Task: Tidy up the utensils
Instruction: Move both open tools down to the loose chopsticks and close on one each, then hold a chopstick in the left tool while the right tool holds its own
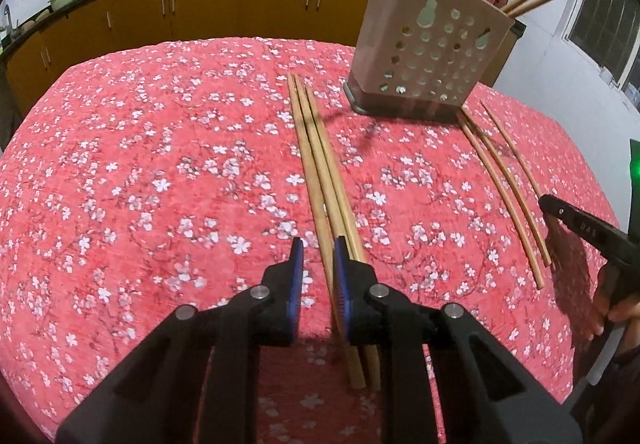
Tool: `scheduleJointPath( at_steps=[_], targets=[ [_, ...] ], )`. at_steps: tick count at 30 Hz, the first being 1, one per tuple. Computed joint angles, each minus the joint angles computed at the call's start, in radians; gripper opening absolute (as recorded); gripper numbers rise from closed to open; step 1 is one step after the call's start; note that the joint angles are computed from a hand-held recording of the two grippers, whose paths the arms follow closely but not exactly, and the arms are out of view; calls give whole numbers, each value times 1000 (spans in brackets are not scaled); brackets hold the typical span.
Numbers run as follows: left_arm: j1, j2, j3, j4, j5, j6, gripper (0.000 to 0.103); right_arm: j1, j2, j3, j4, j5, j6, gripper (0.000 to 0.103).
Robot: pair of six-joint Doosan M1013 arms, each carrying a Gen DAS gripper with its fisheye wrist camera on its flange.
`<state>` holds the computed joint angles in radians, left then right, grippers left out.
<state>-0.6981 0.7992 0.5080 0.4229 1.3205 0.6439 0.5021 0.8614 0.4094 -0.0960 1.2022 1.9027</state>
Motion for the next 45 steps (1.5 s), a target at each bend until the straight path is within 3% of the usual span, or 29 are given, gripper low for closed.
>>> scheduleJointPath(
  at_steps=[8, 10, 15, 25, 39, 45],
  targets=[
    [-7, 59, -102, 37, 79, 38, 14, 2, -20, 35, 14, -19, -25, 8],
    [-10, 81, -141, 59, 110, 51, 10, 6, -30, 57, 12, -36, -22, 9],
    [1, 75, -129, 75, 119, 48, 8, 8, -23, 45, 5, -33, -46, 8],
    [34, -19, 46, 90, 34, -39, 8, 4, 3, 7, -21, -41, -22, 8],
    [37, -72, 141, 72, -55, -99, 9, 0, -16, 41, -16, -59, -15, 8],
    [37, -67, 134, 72, -53, -99, 10, 1, -16, 43, -17, -61, -15, 8]
  ],
)
